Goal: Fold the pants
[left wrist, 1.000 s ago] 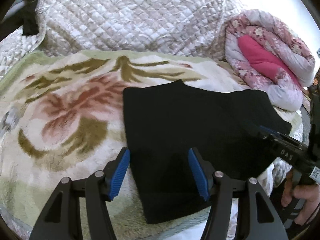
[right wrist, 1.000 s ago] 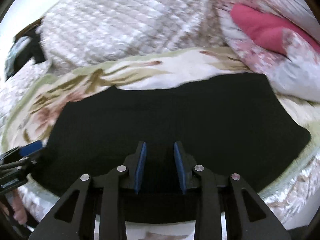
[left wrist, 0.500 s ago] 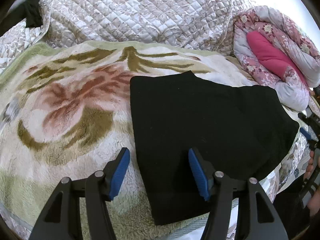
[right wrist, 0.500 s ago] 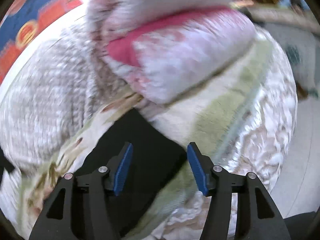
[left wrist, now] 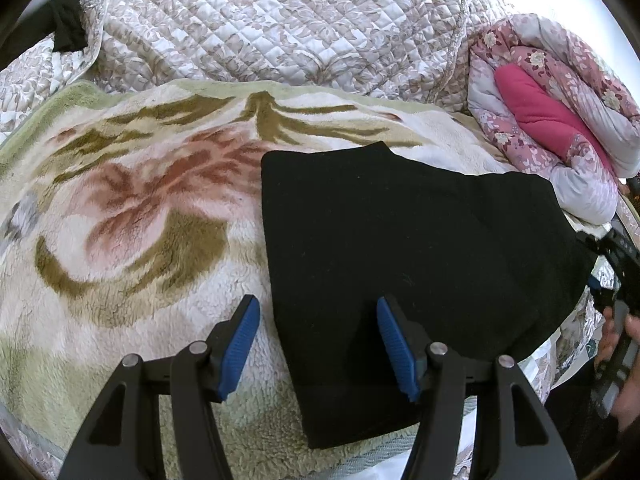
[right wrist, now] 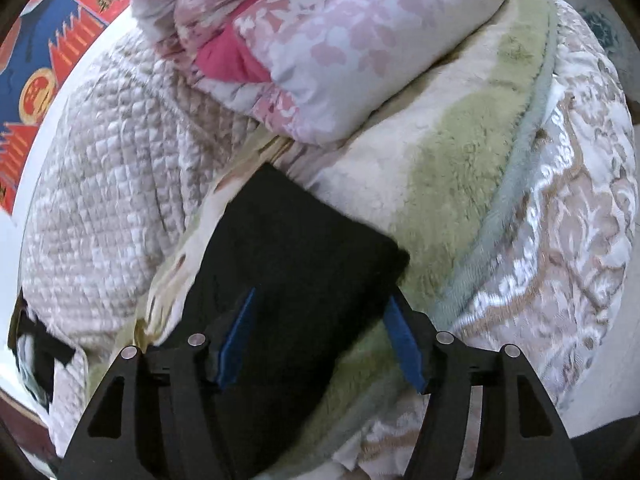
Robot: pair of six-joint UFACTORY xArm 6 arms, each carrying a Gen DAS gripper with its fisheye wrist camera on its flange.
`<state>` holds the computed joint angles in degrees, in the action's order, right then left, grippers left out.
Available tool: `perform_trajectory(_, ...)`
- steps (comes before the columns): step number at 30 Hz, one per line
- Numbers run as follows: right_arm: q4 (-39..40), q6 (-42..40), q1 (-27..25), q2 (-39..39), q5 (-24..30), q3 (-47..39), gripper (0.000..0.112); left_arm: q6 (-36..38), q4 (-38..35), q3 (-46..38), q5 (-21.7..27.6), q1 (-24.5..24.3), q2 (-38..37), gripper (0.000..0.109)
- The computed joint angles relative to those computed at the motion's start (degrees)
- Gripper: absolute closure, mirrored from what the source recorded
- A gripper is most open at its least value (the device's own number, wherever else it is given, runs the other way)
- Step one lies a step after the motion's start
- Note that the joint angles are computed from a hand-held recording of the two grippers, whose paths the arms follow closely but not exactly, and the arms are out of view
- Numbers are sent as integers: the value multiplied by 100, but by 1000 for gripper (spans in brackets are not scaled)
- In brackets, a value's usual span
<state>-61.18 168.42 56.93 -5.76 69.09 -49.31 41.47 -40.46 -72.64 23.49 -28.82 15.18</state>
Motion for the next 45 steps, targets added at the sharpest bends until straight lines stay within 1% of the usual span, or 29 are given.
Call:
perform_trajectory(2,-304,154,45,-39,56,40,47,5,3,-4,12,8,-1,45)
perform_trajectory(4,-616,128,184,18,343,-45,47,22,-33,-9,29,9,2,45)
perform_trajectory(5,-706,59,190,35,387,-69,47,8,-22,-4,17,2,-1,45)
perform_trajectory(6,-722,-26,139,22,303,-56,47,11,-25,2,3,-3,0,45)
perform_trajectory(8,-433,-450,-303,-47,-449,63,49,17,-8,1,-10,-1,4,45)
perform_trajectory(9,-401,-398,-517,-79,-847,185,55,27,-18,-4,0,3,6,45)
perform_trajectory(10,-421,-347,-608,-129,-1005,267,65,16,-6,-5,3,6,5,45)
perform_trajectory(11,-400,-426,-592,-166,-938,256,73,19,-19,-7,18,10,5,45)
perform_trajectory(12,-448,-533,-512,-190,-780,200,87,27,-43,-19,53,23,4,45)
perform_trajectory(13,-505,-714,-408,-163,-550,66,88,28,-70,-40,93,43,11,45)
perform_trajectory(15,-712,-926,-301,-109,-400,-102,90,8,-99,-57,128,72,13,45)
perform_trajectory(18,-956,-1618,-276,80,-394,-555,91,-112,-36,-71,108,93,9,45)
perform_trajectory(21,-1209,-2504,-281,472,-606,-1207,91,-214,-34,-132,96,131,26,45)
perform_trajectory(23,-1361,-2897,-328,785,-872,-1628,91,-311,-15,-179,60,174,44,45)
perform_trajectory(25,-1486,-3302,-417,1158,-1254,-2117,91,-441,22,-248,34,234,74,45)
perform_trajectory(29,-1474,-4439,-575,2184,-2193,-3346,91,-790,145,-377,-50,387,119,45)
perform_trajectory(31,-1176,-5093,-691,2757,-2713,-3943,91,-988,199,-467,-68,484,168,45)
perform_trajectory(32,-843,-5607,-779,3078,-3051,-4245,91,-1092,240,-511,-62,522,196,45)
perform_trajectory(34,-39,-6522,-893,3614,-3539,-4663,91,-1241,283,-571,-41,593,236,45)
perform_trajectory(35,449,-7016,-931,3860,-3731,-4841,91,-1310,304,-580,-41,621,243,45)
perform_trajectory(36,747,-7371,-907,4036,-3682,-5005,90,-1340,298,-591,-36,645,251,45)
perform_trajectory(37,805,-7540,-854,4135,-3527,-5141,89,-1349,273,-604,-31,666,258,45)
perform_trajectory(38,661,-7556,-801,4170,-3367,-5230,88,-1346,249,-608,-27,681,255,45)
perform_trajectory(40,561,-7493,-843,4100,-3462,-5154,87,-1298,175,-630,-27,690,262,45)
perform_trajectory(41,417,-7286,-880,4037,-3572,-5050,87,-1279,150,-630,-18,686,252,45)
perform_trajectory(42,357,-7198,-892,4007,-3652,-5002,84,-1224,92,-638,0,684,252,45)
perform_trajectory(43,340,-7161,-921,3976,-3807,-4936,75,-1170,46,-637,13,680,246,45)
perform_trajectory(45,257,-7098,-993,3958,-4375,-4852,62,-1114,15,-623,10,669,232,45)
